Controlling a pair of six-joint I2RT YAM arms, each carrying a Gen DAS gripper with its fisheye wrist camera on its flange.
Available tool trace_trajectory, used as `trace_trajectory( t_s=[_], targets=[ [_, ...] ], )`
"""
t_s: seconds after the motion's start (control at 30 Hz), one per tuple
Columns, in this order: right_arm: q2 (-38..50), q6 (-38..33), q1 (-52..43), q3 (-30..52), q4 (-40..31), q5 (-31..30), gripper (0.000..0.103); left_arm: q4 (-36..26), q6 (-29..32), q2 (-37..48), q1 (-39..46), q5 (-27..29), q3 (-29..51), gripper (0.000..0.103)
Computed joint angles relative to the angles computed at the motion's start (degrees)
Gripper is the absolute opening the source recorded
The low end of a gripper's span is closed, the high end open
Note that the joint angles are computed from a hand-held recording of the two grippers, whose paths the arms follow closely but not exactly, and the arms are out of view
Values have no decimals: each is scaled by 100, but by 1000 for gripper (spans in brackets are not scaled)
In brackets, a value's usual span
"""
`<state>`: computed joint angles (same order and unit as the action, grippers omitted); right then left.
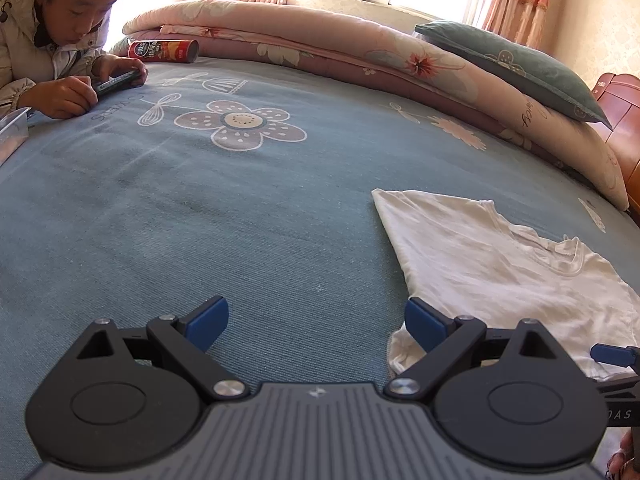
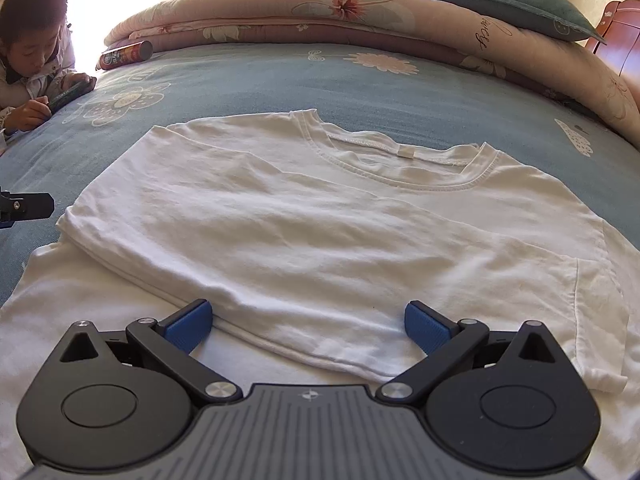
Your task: Fold clothes
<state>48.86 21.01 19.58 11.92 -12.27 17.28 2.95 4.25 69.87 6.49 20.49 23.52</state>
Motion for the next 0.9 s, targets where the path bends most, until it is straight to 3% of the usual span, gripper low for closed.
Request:
trace_trajectory(
  t_s=[0.2, 0.3, 0.5, 0.67, 0.77, 0.9],
  targets=[
    [-40, -92, 13, 44, -117, 1, 103, -24, 6, -20, 54, 78, 9, 95],
    [-221, 361, 368, 276, -776, 302, 103, -50, 5, -88, 133, 168, -3, 95],
    [-351, 1053, 1207, 161, -1085, 987, 103, -53, -21, -73, 154, 194, 15, 95],
    [-771, 1521, 1835, 312, -1884, 1424, 103, -62, -21, -166, 157, 228, -12, 95],
    [-600, 1299, 1832, 444, -1474, 1675, 103, -12, -64, -196, 134, 143, -44, 95],
    [772, 950, 1374, 689, -164, 1357, 103, 3, -90, -254, 273, 131, -34, 95]
  ],
)
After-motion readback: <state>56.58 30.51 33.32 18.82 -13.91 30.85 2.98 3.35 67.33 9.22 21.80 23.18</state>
